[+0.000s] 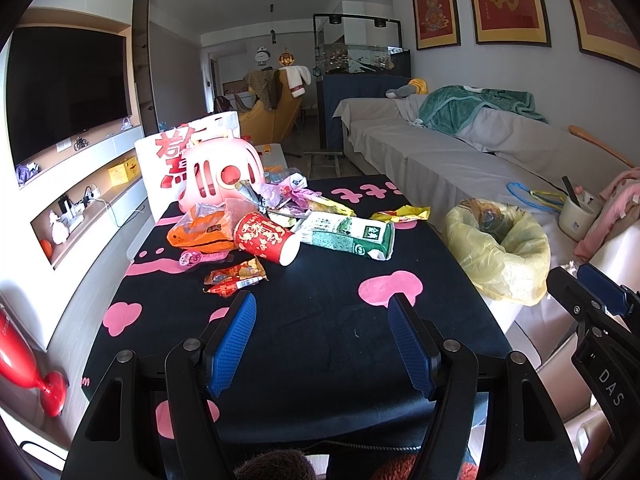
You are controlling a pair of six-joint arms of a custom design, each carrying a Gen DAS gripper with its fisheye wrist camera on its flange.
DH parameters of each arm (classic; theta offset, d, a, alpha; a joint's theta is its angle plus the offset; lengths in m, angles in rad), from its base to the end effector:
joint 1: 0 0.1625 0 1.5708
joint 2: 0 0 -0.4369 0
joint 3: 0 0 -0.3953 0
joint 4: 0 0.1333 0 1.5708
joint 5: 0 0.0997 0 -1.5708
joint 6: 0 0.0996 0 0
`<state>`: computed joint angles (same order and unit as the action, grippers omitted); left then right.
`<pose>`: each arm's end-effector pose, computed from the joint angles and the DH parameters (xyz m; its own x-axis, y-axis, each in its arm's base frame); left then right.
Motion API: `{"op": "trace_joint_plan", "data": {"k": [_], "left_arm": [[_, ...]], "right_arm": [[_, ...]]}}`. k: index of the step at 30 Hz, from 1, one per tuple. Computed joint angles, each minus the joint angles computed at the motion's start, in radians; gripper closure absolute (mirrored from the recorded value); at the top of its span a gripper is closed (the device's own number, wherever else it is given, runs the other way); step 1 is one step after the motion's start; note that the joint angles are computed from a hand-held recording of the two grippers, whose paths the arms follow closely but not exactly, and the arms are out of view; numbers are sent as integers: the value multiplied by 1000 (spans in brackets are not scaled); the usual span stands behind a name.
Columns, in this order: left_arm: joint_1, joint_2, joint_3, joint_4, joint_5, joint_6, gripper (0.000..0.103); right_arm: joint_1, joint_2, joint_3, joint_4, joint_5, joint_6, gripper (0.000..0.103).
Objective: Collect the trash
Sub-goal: 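Grasp the red snack wrapper with the left tool while the right tool grasps the green-white milk carton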
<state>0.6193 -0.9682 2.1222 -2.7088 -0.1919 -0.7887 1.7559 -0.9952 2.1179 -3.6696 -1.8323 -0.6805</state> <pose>-0.2787 -0.4825 0.1404 -0.6466 -0.2959 -0.7031 0.5043 0.5257 -0.6851 0.2060 -0.5155 0.2014 -0.7038 -0.3211 0.6337 -0.7024 0.4486 -0.5527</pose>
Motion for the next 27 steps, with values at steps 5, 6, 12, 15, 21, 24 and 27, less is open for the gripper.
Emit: {"op": "trace_joint_plan", "data": {"k": [5, 6, 12, 15, 21, 24, 27], "left_arm": [[22, -37, 1, 76, -2, -73, 34], [43, -24, 5, 13, -3, -32, 34], [112, -21, -15, -111, 15, 126, 34], [173, -15, -30, -274, -1, 320, 34], [328, -47, -67, -674, -120, 707, 34], [397, -71, -93, -707, -196, 735, 34], [447, -79, -133, -654, -274, 722, 34]], "right_arm": [[-16, 30, -31, 10, 22, -9, 62], [-17, 37, -44, 20, 27, -14, 62], [7, 126, -164, 83, 36, -89, 62], [15, 173, -238, 128, 76, -120, 62], [18, 268, -441, 380, 190, -135, 58], [20, 338, -569, 544, 190, -144, 58], [29, 409, -673, 646, 153, -194, 58]]}}
